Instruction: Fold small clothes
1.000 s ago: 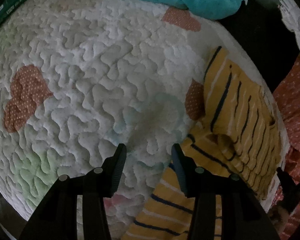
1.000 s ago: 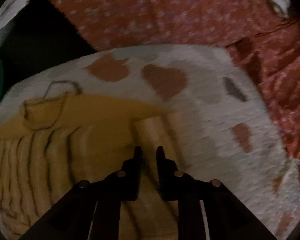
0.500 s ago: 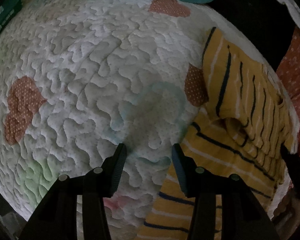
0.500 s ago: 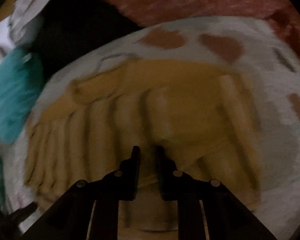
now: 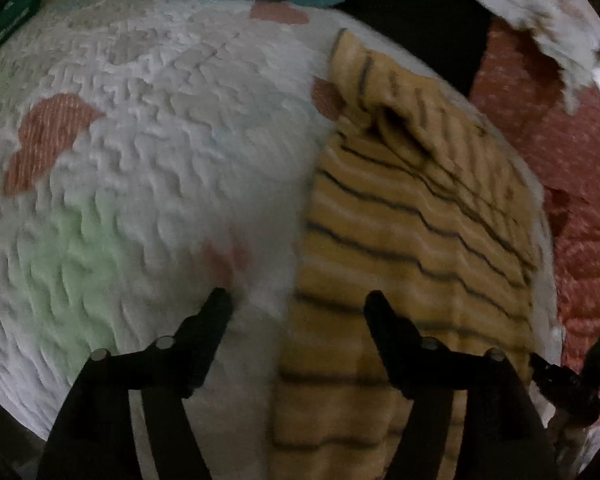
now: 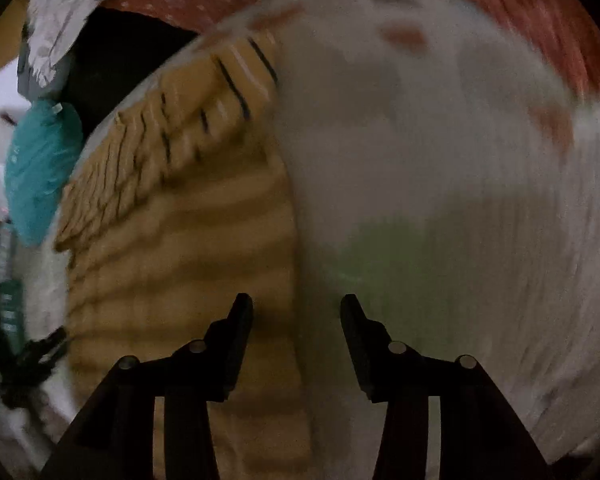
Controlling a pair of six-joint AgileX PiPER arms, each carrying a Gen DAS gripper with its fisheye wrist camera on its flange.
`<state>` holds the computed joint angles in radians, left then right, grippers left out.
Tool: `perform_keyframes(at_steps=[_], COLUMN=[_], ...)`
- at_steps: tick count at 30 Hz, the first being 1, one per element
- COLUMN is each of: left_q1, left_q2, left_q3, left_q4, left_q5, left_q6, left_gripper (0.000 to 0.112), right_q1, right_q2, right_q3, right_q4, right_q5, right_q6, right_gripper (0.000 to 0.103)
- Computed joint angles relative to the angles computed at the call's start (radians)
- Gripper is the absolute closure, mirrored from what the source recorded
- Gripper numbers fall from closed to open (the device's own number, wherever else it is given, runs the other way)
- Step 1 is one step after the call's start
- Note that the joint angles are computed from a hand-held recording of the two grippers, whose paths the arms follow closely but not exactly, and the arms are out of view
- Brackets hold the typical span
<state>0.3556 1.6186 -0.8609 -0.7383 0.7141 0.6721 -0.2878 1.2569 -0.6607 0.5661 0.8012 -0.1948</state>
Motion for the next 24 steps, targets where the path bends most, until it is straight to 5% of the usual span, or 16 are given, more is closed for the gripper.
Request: perform_keyframes(at_steps=[6,17,20,23,24], left_q1=[0.044,0.148,0.062,-0.046,-0.022], left_q2=[-0.136,-0.246,-0.289,-0.332,-0.322], left_q3=[0.186,0.364,0.383,0.372,0.358], left_q4=[-0.077,-0.092,-0.04,0.117,0.112], left_q5=[0.033,0.193,0.142,0.066,0.097], left_q6=[0.098,0.162,0.078,-0.126,-0.128], left_gripper=[0.042,0.038,0.04,0.081,0.1], right_q1=[-0.21,-0.33,-0.214,0.012,0.051], right_q2=[-0.146,-0.329,-0.41,-0.428,-0.414], right_q3=[0.219,0.408,0.408,0.372,0.36], right_q4=[0.286,0.336,0.309,0.228,0.207], right_q5=[0.22,0.377,0.319,0.184,0.165], right_q6=[-0.334,-0.443,-0.335,-0.154,-0.131], right_gripper=[0.053,0.053,0.053,0.071,0.088])
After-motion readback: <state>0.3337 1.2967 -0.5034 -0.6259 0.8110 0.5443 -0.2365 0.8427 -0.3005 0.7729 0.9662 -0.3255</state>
